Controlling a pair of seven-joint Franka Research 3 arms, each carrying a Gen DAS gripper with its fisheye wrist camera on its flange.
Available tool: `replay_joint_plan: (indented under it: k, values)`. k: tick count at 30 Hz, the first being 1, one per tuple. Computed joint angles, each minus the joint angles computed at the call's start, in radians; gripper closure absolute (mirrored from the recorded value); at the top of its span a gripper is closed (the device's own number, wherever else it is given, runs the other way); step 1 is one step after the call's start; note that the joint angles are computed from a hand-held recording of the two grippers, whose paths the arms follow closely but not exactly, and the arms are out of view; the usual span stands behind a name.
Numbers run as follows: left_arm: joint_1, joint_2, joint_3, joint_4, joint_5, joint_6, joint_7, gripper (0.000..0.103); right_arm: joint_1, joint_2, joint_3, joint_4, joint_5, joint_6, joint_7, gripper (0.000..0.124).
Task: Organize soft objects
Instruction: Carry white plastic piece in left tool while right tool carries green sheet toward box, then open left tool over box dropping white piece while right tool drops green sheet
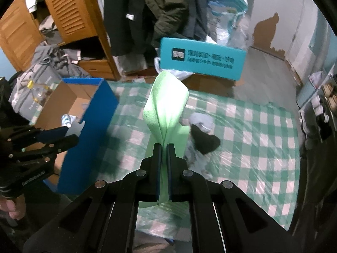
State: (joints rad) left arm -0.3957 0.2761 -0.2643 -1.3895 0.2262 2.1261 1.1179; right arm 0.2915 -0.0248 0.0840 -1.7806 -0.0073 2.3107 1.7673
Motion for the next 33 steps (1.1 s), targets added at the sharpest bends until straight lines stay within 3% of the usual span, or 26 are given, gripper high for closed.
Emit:
replay_joint_plan:
  k: [19,33]
  values:
    - [0.095,-0.154,0.026,-0.205,-0.018,0.071,-0.042,0.08,0.103,0.174,0.021,0.264,0.01,-0.04,-0.037,0.12]
    - [0.159,-0.237,0.047,-0.325,-0.05,0.095,-0.055,0.08,0.197,0.357,0.022,0.517,0.028,-0.133,-0.084,0.12]
